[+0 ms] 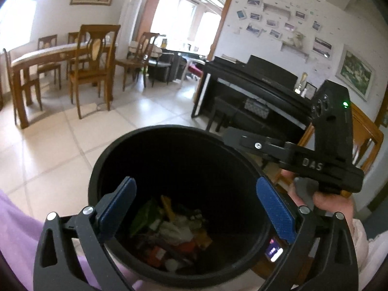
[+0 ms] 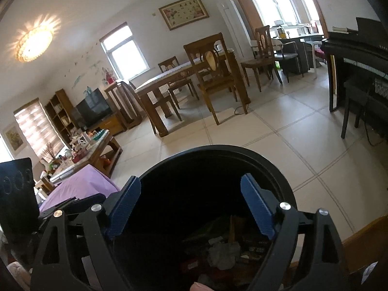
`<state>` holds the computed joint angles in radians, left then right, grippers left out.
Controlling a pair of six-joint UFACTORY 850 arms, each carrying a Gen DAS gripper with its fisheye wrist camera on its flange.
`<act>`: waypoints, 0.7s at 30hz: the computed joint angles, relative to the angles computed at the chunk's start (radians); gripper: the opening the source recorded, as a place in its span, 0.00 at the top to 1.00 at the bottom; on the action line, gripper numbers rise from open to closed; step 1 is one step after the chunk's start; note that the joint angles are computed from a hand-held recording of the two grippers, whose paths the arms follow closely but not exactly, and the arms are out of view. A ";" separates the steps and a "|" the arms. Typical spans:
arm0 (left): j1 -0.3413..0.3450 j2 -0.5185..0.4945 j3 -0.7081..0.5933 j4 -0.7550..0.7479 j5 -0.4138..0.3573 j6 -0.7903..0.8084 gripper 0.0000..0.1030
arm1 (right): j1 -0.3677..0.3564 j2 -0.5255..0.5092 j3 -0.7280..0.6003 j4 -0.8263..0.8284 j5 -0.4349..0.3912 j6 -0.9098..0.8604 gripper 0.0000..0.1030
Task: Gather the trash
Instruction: 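Carry the battery pack and clear lid over the black bin and release both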
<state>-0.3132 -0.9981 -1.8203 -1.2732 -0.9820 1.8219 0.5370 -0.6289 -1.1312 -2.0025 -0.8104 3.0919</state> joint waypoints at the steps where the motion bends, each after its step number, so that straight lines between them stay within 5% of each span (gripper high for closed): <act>1: 0.007 0.004 0.002 0.007 -0.010 -0.006 0.05 | 0.001 0.000 -0.003 0.003 0.001 -0.008 0.15; 5: 0.048 0.045 0.052 -0.009 -0.007 0.025 0.05 | 0.011 -0.009 -0.040 0.036 0.011 -0.067 0.06; 11: 0.138 0.123 0.140 -0.053 0.102 0.027 0.05 | 0.029 -0.051 -0.144 0.093 0.067 -0.191 0.05; 21: 0.322 0.239 0.290 -0.408 0.368 0.263 0.05 | 0.077 -0.287 -0.597 0.260 0.264 -0.608 0.05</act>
